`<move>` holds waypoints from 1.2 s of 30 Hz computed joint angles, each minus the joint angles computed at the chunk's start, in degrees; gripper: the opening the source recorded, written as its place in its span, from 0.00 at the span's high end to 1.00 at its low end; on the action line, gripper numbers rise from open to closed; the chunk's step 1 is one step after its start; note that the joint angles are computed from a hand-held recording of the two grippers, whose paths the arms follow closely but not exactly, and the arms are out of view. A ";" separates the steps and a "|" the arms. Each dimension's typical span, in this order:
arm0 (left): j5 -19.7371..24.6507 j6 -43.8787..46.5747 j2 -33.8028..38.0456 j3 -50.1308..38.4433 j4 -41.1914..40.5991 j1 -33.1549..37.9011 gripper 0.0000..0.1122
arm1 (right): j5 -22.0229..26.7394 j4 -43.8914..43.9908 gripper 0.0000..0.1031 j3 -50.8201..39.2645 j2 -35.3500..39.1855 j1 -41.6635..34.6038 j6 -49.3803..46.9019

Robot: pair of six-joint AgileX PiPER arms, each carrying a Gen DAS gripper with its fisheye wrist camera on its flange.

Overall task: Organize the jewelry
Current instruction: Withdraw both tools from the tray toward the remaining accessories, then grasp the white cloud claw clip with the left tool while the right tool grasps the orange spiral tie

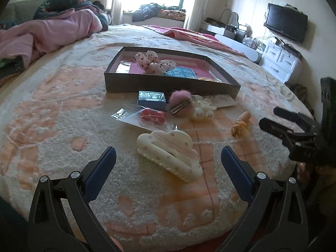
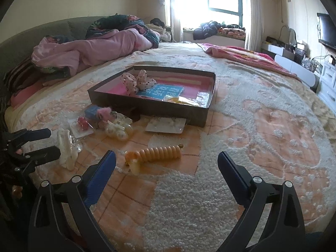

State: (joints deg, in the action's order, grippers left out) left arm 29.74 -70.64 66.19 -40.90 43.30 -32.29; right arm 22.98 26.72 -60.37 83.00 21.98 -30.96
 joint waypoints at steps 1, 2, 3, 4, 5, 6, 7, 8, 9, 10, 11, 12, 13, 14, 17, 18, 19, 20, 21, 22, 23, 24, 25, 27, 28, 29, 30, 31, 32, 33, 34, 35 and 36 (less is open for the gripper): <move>-0.46 0.44 0.40 -0.07 -0.49 0.36 0.19 | 0.37 0.82 0.08 -0.40 0.55 -0.19 -0.54; -0.73 1.23 1.10 -0.25 -1.30 0.60 0.19 | 0.72 1.29 0.08 -0.81 1.04 -0.31 -0.89; -1.12 2.14 1.69 -0.38 -2.14 0.82 0.19 | 1.19 1.65 0.08 -1.38 1.83 -0.42 -1.02; -1.37 3.12 2.31 -0.56 -3.03 1.01 0.19 | 1.35 1.77 0.08 -1.73 2.38 -0.42 -1.02; -1.31 3.68 2.82 -0.75 -3.58 1.02 0.19 | 1.56 1.92 0.08 -2.05 2.89 -0.40 -1.06; -1.21 4.14 3.48 -1.04 -4.03 1.02 0.19 | 1.78 1.62 0.08 -2.47 3.51 -0.32 -0.71; -1.11 4.09 3.79 -1.15 -3.94 1.04 0.19 | 1.87 0.66 0.08 -2.93 4.16 -0.07 0.19; -1.15 4.13 3.93 -1.19 -3.91 1.17 0.19 | 2.03 -0.03 0.08 -3.34 4.74 0.15 0.69; -1.45 4.29 4.07 -1.19 -4.06 1.49 0.19 | 2.00 -0.24 0.08 -3.45 5.03 0.35 0.76; -1.64 4.22 4.12 -1.19 -4.04 1.71 0.20 | 2.03 -0.35 0.08 -3.73 5.45 0.57 0.72; -1.75 4.07 4.18 -1.19 -3.90 1.88 0.21 | 2.05 -0.61 0.08 -4.01 5.79 0.83 0.90; -1.72 4.05 4.40 -1.26 -3.87 2.02 0.23 | 2.11 -1.10 0.08 -4.49 6.38 1.16 1.17; -1.65 3.97 4.63 -1.31 -3.79 2.07 0.25 | 2.17 -2.18 0.08 -4.99 6.99 1.55 2.05; -1.59 4.12 4.98 -1.46 -3.89 2.18 0.25 | 2.34 -3.03 0.08 -5.39 7.48 1.81 2.71; -0.70 3.90 6.13 -2.21 -3.63 2.15 0.28 | 3.16 -5.14 0.08 -7.04 9.53 2.44 4.53; -0.36 3.68 6.13 -2.29 -3.35 2.08 0.32 | 2.87 -6.33 0.08 -7.44 10.02 2.83 5.41; 0.26 3.27 6.32 -2.45 -2.79 1.89 0.37 | 2.61 -7.16 0.08 -7.69 10.35 3.12 5.85; 1.03 3.01 6.49 -2.63 -2.39 1.61 0.38 | 2.52 -7.66 0.08 -8.03 10.74 3.36 5.99; 1.10 3.15 6.46 -2.57 -2.48 1.64 0.39 | 2.14 -9.03 0.09 -8.36 11.19 3.81 7.05; 1.23 3.26 6.48 -2.59 -2.47 1.69 0.42 | 1.75 -10.84 0.13 -8.43 11.41 4.31 8.64; 2.03 3.02 6.53 -2.77 -2.04 1.33 0.44 | 1.52 -12.02 0.21 -8.47 11.64 4.57 9.41; 2.69 2.95 6.54 -2.88 -1.72 1.05 0.46 | 1.49 -13.08 0.23 -8.56 11.90 4.86 9.94; 2.81 3.05 6.61 -2.94 -1.71 1.00 0.46 | 1.15 -13.43 0.25 -8.32 11.81 5.01 10.08; 3.16 3.50 6.53 -3.11 -1.97 0.92 0.46 | 1.03 -12.24 0.28 -7.94 11.54 4.73 8.85; 3.21 3.84 6.44 -3.21 -2.22 0.98 0.46 | 1.02 -11.93 0.29 -7.81 11.39 4.56 8.67; 3.20 4.13 6.15 -3.12 -2.51 0.98 0.46 | 1.02 -10.99 0.30 -7.59 11.20 4.28 7.90; 3.16 4.13 6.19 -3.20 -2.64 0.97 0.46 | 0.96 -10.48 0.31 -7.45 11.04 4.13 7.53; 3.20 4.36 5.89 -3.18 -3.05 0.92 0.46 | 0.89 -10.02 0.32 -7.27 10.81 3.91 7.30; 2.80 5.01 5.11 -2.89 -3.95 0.95 0.46 | 0.95 -9.45 0.32 -7.13 10.56 3.72 7.03; 2.56 5.43 4.73 -2.87 -4.49 0.85 0.46 | 0.94 -8.93 0.32 -6.93 10.33 3.52 6.69; 2.62 5.70 4.19 -2.76 -4.86 0.54 0.46 | 0.82 -8.63 0.33 -6.63 10.00 3.32 6.58; 2.84 5.89 3.69 -2.73 -5.11 0.01 0.46 | 0.73 -8.62 0.33 -6.48 9.81 3.25 6.72; 3.03 5.71 3.56 -2.78 -5.02 -0.49 0.46 | 0.65 -8.25 0.33 -6.22 9.46 3.00 6.52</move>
State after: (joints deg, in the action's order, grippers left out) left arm 32.77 -64.93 69.75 -43.68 38.28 -32.78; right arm 23.63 18.47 -66.59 92.47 24.98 -24.44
